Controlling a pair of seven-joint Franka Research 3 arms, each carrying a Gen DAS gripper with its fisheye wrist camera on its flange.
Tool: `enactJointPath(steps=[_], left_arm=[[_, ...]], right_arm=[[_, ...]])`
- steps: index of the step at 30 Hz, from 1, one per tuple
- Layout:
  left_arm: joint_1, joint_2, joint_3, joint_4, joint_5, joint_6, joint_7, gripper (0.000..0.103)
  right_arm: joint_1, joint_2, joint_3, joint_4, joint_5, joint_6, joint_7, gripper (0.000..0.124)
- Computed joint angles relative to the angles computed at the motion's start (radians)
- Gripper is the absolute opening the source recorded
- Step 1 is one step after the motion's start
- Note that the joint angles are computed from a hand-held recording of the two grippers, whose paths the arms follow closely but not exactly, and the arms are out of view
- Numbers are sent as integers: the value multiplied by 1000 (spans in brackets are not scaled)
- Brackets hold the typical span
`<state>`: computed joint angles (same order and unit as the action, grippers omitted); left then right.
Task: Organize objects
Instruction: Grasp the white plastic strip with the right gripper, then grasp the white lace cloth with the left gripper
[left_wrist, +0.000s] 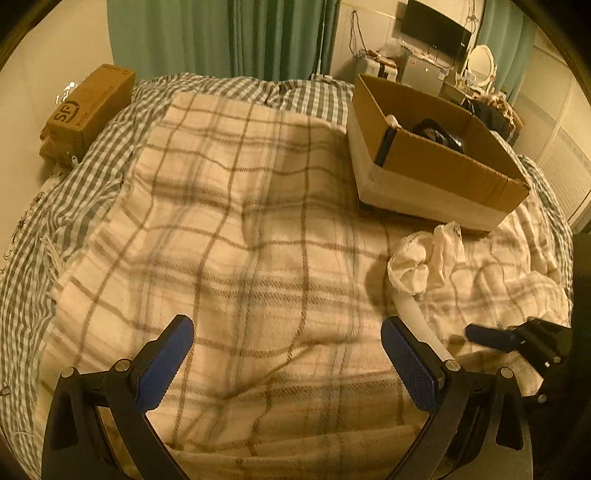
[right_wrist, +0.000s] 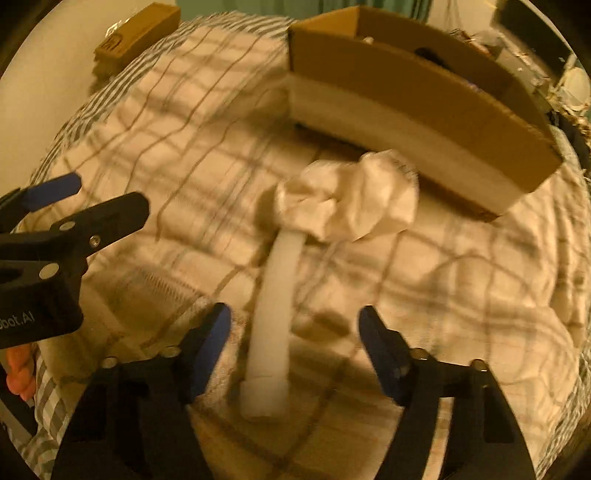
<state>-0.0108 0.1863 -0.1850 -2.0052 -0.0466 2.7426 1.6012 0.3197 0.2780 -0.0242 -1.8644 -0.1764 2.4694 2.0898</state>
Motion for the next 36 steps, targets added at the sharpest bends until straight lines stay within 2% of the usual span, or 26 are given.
enactJointPath(steps=[4, 8, 12, 14, 20, 24, 27, 30, 36], left_arm=[[-5, -1, 3, 2, 17, -5, -11, 103], [-13, -19, 10, -6, 53, 5, -29, 103], [-22, -37, 13, -4, 80, 8, -38, 103], [-21, -42, 4, 6, 55, 4, -24, 103], [-39, -21, -19, 63, -4, -8, 10, 103], [-56, 24, -38, 119, -21, -21, 16, 103], [-77, 70, -45, 167, -4, -46, -3, 103], [-98, 128, -57, 228, 17, -85, -8, 103], [-129, 251, -88, 367, 35, -168, 2, 103]], right_arm=[[-15, 6, 17, 2, 60, 2, -61, 17], [6, -25, 1, -17, 8, 20, -25, 14], [3, -105, -8, -76, -44, 67, 40, 13], [-2, -159, -13, -110, -110, 84, 97, 13], [-71, -284, 12, -178, -327, 93, 280, 13], [-136, -341, 32, -233, -404, 107, 381, 13], [-181, -363, 43, -275, -423, 139, 429, 13], [-215, -366, 49, -305, -442, 134, 462, 13], [-254, -332, 27, -344, -379, 184, 446, 13]])
